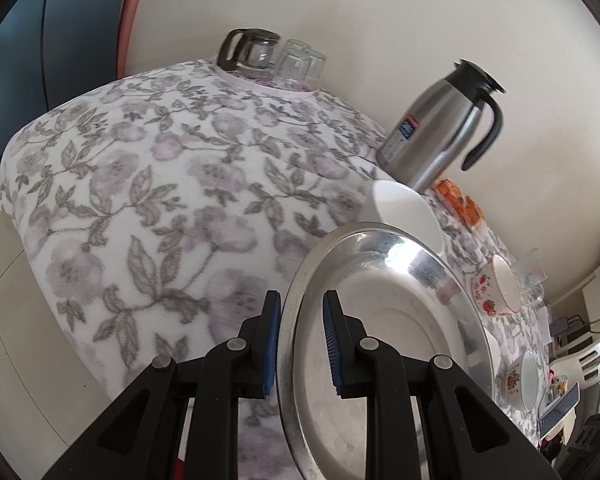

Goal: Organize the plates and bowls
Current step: 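Drag the steel basin by its rim toward the table centre with the left tool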

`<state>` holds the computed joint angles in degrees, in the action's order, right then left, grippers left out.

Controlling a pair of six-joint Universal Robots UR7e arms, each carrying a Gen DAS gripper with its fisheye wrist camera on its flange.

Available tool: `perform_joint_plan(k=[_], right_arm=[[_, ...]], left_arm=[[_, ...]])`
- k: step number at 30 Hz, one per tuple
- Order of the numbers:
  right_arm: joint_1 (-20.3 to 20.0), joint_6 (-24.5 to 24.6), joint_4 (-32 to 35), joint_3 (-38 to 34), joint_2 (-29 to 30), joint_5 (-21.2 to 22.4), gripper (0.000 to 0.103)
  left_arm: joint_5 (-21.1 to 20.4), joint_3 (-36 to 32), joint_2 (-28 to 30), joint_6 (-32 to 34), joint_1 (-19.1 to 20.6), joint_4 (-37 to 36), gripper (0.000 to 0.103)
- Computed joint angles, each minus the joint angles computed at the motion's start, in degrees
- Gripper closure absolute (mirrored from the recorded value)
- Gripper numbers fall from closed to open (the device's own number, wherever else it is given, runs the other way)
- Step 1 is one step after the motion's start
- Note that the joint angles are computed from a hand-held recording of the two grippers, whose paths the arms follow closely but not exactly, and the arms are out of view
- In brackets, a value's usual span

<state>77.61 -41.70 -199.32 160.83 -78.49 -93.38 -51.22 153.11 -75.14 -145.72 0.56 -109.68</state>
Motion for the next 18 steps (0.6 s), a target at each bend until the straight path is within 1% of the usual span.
perform_joint_plan(k=[4, 10, 15, 18], right_arm=[[-2.5, -1.0, 2.9, -0.6, -3.7, 0.5, 0.085], [-6.8, -1.7, 6.5, -1.6, -8.9, 2.2, 0.085], [-9.2, -1.6, 5.6, -2.5, -9.4, 2.1, 0.085], [-10.6, -0.2, 6.3, -3.7, -9.3, 2.5, 0.085]], left_arm=[[2.4, -1.9, 3.7, 4.1, 1.5, -3.8, 0.081], [5.6, -5.2, 10.1, 12.4, 4.7, -11.1, 0.081], [8.0, -7.0, 14.6, 18.2, 8.1, -19.1, 0.081], [9.0, -8.7, 17.3, 22.4, 10.2, -21.9, 0.081]])
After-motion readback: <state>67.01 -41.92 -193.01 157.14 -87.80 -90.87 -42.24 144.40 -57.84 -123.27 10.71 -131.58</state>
